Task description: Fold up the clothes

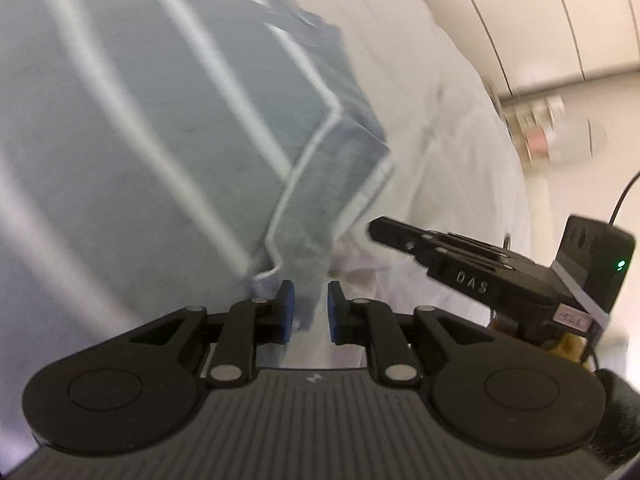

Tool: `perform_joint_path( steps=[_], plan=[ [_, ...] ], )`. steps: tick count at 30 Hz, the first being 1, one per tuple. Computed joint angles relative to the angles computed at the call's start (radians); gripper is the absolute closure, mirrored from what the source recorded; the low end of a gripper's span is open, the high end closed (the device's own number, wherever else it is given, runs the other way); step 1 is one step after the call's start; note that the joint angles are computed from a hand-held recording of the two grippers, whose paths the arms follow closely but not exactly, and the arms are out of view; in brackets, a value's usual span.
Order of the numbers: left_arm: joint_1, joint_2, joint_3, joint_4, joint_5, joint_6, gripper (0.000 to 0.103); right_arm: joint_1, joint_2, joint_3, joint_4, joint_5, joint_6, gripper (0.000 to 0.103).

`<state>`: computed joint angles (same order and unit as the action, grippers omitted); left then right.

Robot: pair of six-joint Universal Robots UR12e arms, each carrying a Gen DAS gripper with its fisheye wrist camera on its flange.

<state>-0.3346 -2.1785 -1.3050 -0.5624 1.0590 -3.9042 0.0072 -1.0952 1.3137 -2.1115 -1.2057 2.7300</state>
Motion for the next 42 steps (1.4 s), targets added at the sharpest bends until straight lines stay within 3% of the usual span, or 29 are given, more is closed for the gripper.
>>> perform_joint_path(
  steps=[4,8,16,19,23,28,31,36,42],
  plan=[
    [-0.004,-0.015,0.044,-0.123,0.056,0.156,0.092,0.001,-0.002,0.007,0.016,0.012,-0.015,0.094],
    [0.01,0.013,0.008,-0.126,0.084,0.168,0.092,0.011,0.018,-0.019,0.039,-0.009,-0.108,0.094],
    [0.011,0.033,0.001,-0.101,0.055,0.225,0.089,0.009,0.071,-0.08,0.009,-0.038,-0.121,0.093],
    [0.007,0.038,-0.005,-0.098,0.033,0.268,0.088,0.003,0.075,-0.08,-0.053,-0.06,-0.057,0.092],
    [-0.002,0.037,-0.007,-0.142,0.032,0.314,0.087,-0.003,0.061,-0.072,-0.058,-0.024,-0.03,0.089],
    [-0.009,0.037,-0.01,-0.154,0.036,0.325,0.087,0.012,0.066,-0.081,0.037,0.031,-0.142,0.089],
    [-0.009,0.046,-0.017,-0.163,0.037,0.327,0.087,0.031,0.091,-0.094,0.034,-0.007,-0.195,0.089],
    [-0.005,0.073,-0.044,-0.15,0.055,0.333,0.087,0.033,0.104,-0.093,-0.077,-0.048,-0.049,0.089],
    [0.001,0.092,-0.065,-0.089,0.115,0.318,0.086,0.031,0.016,0.002,-0.103,0.035,0.012,0.087]
  ],
)
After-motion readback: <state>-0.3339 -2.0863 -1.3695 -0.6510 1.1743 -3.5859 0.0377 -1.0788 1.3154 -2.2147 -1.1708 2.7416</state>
